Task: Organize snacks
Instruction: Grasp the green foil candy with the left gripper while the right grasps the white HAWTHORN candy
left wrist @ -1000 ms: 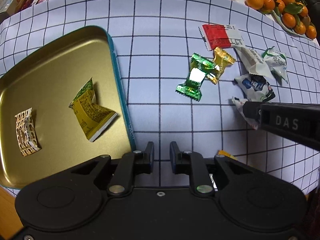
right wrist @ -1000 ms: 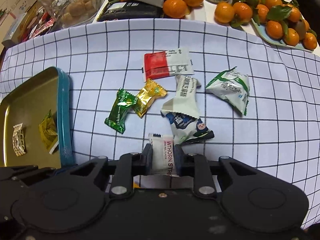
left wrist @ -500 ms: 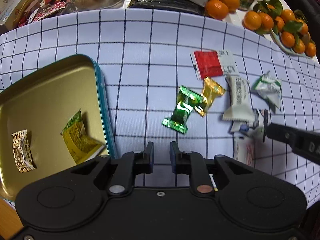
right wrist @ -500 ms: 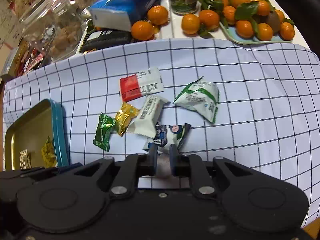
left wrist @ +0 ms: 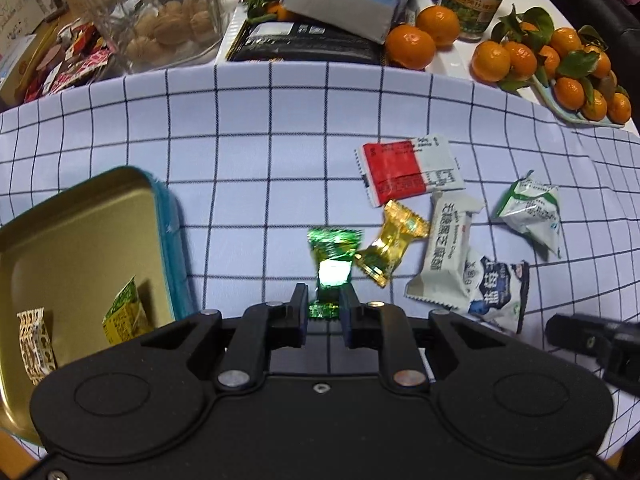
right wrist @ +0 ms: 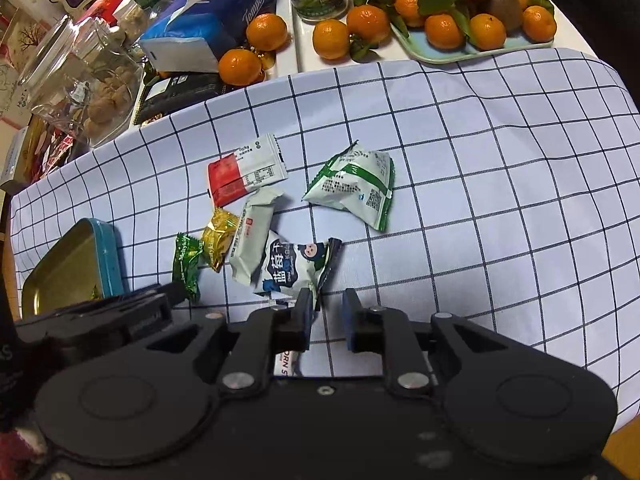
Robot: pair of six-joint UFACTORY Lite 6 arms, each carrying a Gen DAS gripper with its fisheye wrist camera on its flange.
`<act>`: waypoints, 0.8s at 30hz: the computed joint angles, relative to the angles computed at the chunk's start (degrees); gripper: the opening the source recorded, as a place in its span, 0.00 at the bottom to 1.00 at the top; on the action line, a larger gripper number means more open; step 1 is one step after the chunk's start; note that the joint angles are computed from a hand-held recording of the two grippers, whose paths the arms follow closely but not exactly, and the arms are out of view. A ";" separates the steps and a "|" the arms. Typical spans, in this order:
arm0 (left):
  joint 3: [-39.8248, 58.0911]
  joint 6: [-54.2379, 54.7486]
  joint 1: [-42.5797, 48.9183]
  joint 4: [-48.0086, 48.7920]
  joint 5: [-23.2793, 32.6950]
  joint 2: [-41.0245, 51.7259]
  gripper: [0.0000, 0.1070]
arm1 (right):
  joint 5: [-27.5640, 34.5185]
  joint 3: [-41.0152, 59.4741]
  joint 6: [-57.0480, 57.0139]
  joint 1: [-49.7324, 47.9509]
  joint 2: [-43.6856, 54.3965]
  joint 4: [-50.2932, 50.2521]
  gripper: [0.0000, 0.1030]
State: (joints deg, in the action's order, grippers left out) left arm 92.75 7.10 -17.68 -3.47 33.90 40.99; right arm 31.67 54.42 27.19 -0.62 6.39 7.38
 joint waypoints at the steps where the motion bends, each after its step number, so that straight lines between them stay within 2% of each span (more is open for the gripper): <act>1: 0.58 0.32 -0.10 -0.56 0.16 0.37 0.28 | 0.08 -0.22 -0.58 0.04 -0.09 0.39 0.19; 2: 1.07 0.75 -0.14 -1.29 0.23 0.67 0.32 | 0.11 -0.48 -1.11 0.06 -0.22 0.77 0.20; 5: 2.69 0.00 -0.61 -1.40 0.58 1.88 0.34 | 0.10 -1.28 -1.53 0.03 -0.86 0.89 0.23; 8: 3.01 -1.63 -1.11 -0.14 0.17 2.34 0.41 | 0.04 -2.14 -1.70 -0.89 -1.71 0.89 0.24; 11: 3.20 -2.64 -1.17 0.58 0.23 2.62 0.41 | -0.19 -2.86 -2.31 -2.29 -2.49 1.24 0.26; 15: 3.37 -3.49 -0.82 1.02 0.37 2.88 0.41 | -0.70 -3.43 -1.99 -3.11 -3.86 0.70 0.37; 20: 5.42 -0.93 1.36 -4.22 2.30 3.78 0.41 | -1.91 -3.70 7.21 -0.55 -6.25 -10.43 0.49; 22: 6.40 0.20 2.25 -6.72 3.49 4.30 0.41 | -2.54 -4.31 13.55 1.14 -7.74 -17.72 0.58; 24: 7.04 1.59 2.55 -8.29 4.41 4.65 0.41 | -3.04 -5.00 20.07 3.20 -9.01 -25.50 0.62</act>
State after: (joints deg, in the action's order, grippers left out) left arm 99.79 8.69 -15.13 -11.75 38.31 45.64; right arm 28.63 49.41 47.26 2.58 -2.62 -18.12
